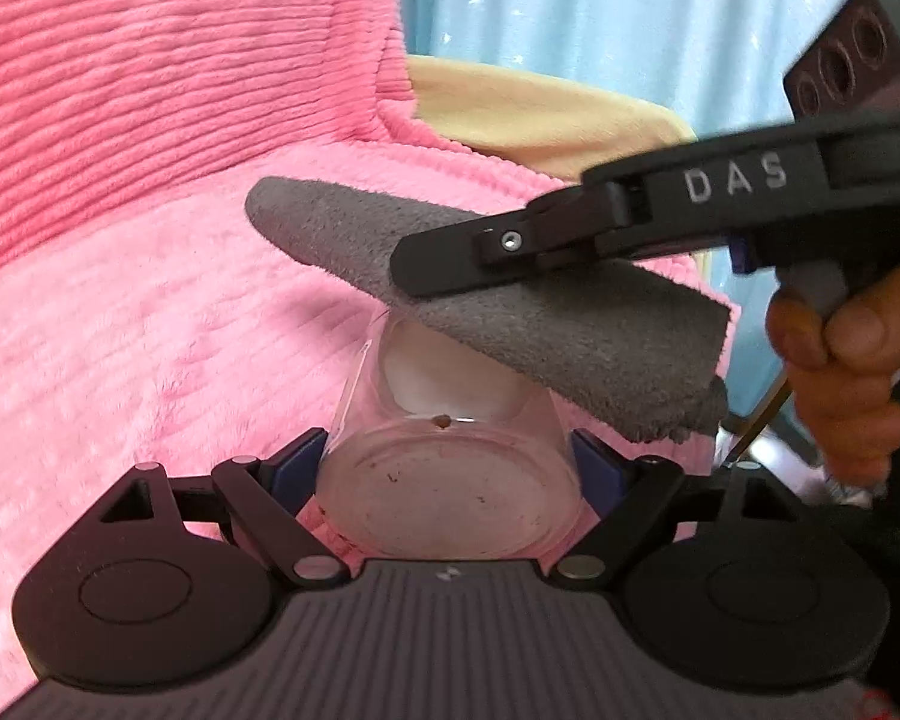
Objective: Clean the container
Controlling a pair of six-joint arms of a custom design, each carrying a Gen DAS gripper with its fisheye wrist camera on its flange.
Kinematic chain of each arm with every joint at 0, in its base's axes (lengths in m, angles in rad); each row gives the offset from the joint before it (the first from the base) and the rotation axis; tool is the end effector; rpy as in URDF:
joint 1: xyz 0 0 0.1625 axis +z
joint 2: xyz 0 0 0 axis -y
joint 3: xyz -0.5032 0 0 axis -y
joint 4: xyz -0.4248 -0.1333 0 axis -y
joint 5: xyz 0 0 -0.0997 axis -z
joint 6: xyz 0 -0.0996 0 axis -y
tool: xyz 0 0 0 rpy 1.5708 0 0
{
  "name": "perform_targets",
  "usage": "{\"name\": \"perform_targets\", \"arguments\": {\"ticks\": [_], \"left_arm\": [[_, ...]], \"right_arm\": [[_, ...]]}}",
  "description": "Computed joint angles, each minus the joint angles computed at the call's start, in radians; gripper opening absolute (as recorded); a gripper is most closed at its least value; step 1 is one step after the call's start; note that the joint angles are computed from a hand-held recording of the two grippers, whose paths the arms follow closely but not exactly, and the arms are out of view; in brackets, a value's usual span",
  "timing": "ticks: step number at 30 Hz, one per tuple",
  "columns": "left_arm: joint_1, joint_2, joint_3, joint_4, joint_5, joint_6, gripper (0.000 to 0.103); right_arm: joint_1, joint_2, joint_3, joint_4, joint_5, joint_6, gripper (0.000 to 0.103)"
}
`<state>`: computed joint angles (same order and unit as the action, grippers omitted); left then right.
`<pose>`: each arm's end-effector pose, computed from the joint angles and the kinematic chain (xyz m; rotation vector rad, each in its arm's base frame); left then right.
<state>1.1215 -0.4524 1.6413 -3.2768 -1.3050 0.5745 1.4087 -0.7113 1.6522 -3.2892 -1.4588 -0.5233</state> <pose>-0.1800 -0.7404 -0.0460 1.2681 2.4564 -0.7061 0.0180 -0.7851 0.1471 0.5593 -2.7097 1.1192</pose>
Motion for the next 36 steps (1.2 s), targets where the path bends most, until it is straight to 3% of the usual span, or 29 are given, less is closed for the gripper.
{"name": "perform_targets", "arguments": {"ticks": [5, 8, 13, 20, 27, 33, 36], "left_arm": [[-0.013, 0.018, 0.006, -0.05, 0.041, 0.117, 0.085], [-0.015, 0.019, 0.016, -0.068, 0.043, 0.137, 0.085], [-0.013, 0.015, 0.028, -0.081, 0.035, 0.144, 0.085], [-0.013, 0.015, 0.029, -0.08, 0.033, 0.147, 0.085], [-0.011, 0.015, 0.028, -0.083, 0.029, 0.153, 0.085], [-0.009, 0.013, 0.028, -0.079, 0.027, 0.153, 0.085], [-0.01, 0.015, 0.028, -0.083, 0.027, 0.158, 0.085]], "right_arm": [[0.004, -0.031, 0.031, 0.103, 0.036, -0.095, 0.007], [0.001, -0.025, 0.014, 0.089, 0.027, -0.101, 0.006], [-0.01, -0.002, -0.015, 0.018, 0.015, 0.013, 0.006], [0.001, -0.021, 0.021, 0.074, 0.045, -0.073, 0.006], [0.0, 0.009, -0.024, -0.001, -0.005, 0.049, 0.007], [-0.001, -0.011, 0.018, 0.032, 0.036, -0.03, 0.007], [-0.007, -0.006, 0.002, 0.01, 0.026, -0.011, 0.006]]}}
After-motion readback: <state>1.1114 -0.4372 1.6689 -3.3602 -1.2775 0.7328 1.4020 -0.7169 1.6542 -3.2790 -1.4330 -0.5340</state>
